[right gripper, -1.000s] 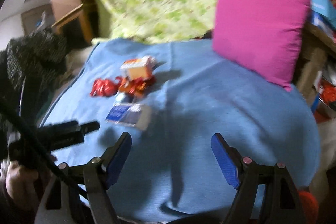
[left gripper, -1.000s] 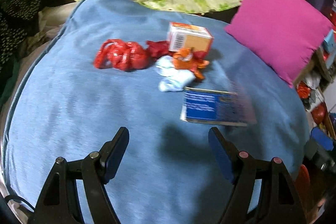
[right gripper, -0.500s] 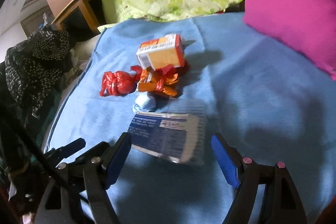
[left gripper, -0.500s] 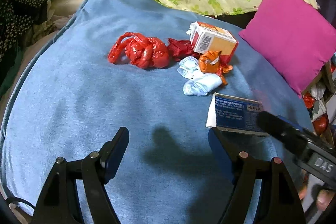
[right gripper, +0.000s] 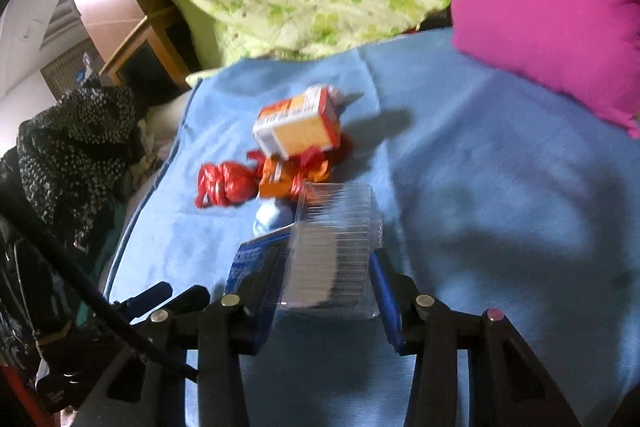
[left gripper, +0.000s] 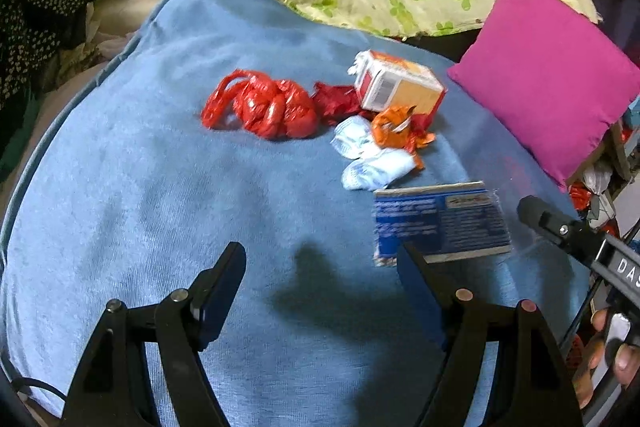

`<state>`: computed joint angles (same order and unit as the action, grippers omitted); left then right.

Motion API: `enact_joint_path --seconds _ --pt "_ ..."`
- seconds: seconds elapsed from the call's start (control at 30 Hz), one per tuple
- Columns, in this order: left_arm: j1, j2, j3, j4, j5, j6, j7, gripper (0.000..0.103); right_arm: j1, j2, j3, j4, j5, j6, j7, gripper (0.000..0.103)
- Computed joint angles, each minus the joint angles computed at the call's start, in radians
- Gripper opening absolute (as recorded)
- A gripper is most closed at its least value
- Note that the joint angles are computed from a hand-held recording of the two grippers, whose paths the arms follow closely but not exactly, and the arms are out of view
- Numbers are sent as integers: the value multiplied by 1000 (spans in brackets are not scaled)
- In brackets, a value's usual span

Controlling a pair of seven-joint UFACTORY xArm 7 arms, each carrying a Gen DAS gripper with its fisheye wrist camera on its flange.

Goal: Collect trash
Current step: 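Grasp the clear plastic tray with the right tool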

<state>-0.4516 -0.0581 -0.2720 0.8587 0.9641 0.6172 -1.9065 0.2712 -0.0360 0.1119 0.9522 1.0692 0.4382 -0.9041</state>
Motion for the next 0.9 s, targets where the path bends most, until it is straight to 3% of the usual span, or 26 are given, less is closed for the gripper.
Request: enact_joint_path --seconds 0.37,0.53,0.73,0.9 --pt "-48 136 28 164 -50 -85 206 79 -60 -60 -73 -75 78 21 -39 47" --pt "-114 233 61 270 -81 -9 307 79 -79 -82 -90 -95 126 56 -83 47" --pt "-167 279 104 334 -90 47 339 80 -90 -83 -97 -97 167 92 -119 47" --pt "-180 308 125 362 -107 70 371 85 -99 -81 -95 -96 182 108 -133 47"
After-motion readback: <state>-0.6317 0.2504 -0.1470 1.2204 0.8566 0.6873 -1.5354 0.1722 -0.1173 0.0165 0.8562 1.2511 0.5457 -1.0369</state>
